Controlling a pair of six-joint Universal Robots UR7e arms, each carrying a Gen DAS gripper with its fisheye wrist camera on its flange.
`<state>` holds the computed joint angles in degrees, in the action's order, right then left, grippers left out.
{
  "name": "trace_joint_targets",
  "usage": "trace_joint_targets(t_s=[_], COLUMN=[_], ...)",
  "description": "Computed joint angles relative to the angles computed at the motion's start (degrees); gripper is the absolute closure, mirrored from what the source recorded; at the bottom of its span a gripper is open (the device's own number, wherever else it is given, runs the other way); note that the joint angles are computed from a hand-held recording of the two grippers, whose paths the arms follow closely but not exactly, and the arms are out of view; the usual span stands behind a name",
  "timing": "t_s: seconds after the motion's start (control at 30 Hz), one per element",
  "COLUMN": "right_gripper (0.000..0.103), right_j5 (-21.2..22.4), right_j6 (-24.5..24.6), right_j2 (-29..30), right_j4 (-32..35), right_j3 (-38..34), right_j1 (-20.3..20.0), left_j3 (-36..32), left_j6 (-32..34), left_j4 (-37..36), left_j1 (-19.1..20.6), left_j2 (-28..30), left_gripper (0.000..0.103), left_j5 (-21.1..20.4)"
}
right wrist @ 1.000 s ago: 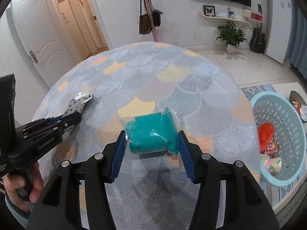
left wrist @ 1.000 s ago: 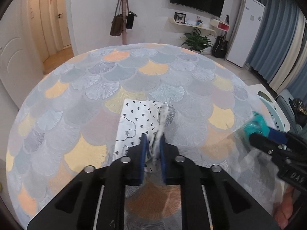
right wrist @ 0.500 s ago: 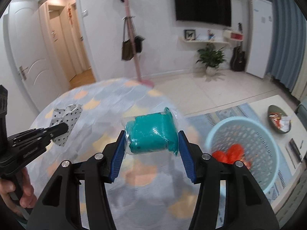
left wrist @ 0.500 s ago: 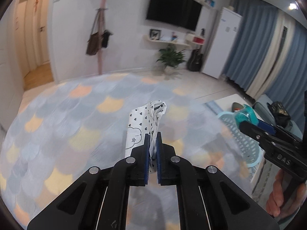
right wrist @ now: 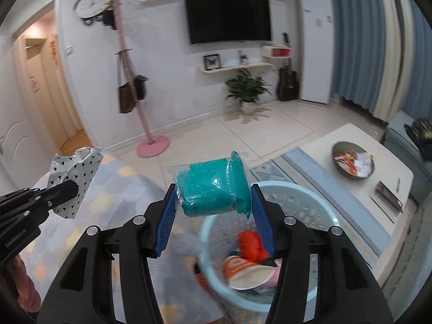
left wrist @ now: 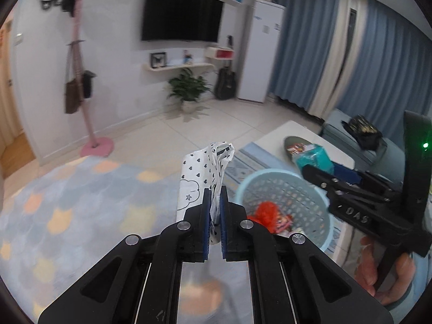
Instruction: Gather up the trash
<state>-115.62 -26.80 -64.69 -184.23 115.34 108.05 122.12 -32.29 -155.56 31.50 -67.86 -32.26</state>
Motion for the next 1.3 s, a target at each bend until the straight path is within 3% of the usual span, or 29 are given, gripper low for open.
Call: trace_joint_targets(t_s=[0.23, 0.37, 0.47, 0.63, 0.77, 0.93, 1.17, 1.3], right_gripper=[0.053, 0.052, 0.052, 0.052, 0.049, 0.041, 0.04, 0.039], right_j5=[-2.24, -5.02, -6.72, -7.41, -7.71, -6.01, -4.86, -3.61], right_j6=[1.57, 3.37, 5.98, 8.05, 8.62, 9.48, 8.89, 7.95], right_j2=[1.64, 3.83, 4.73, 4.78, 4.36, 2.49, -1.28, -3.7], right_j4=[0.84, 4.62, 8.4, 11.53, 11.75, 11.96, 10.69, 9.24], right_j3=[-3.32, -6.36, -7.67, -7.54, -7.11, -6.35, -3.0, -0.61], right_j1=[-5.59, -7.89, -9.45, -11.47, -11.72, -11.6, -8.39, -5.58], left_j3=[-7.59, -10.53, -13.14, -14.56, -15.39, -13.46, -8.93, -4.71], left_j6=[7.78, 8.78, 8.51, 8.51, 8.07, 7.96, 8.35, 7.32], left_j4=[-5.54, -5.14, -2.87, -1.86, -0.76, -1.66, -5.14, -7.83], left_j1=[4.77, 7.09, 10.26, 12.57, 12.48, 10.62, 7.19, 3.9], left_j2=[10.01, 13.82, 16.13, 18.05, 18.81, 16.79, 12.63, 9.29], left_gripper=[0.099, 0.099, 0.099, 0.099, 0.092, 0.055, 0.044, 0.036], left_j5=[-8.2, -11.98, -18.66, -22.17, -21.34, -19.66, -16.45, -12.66])
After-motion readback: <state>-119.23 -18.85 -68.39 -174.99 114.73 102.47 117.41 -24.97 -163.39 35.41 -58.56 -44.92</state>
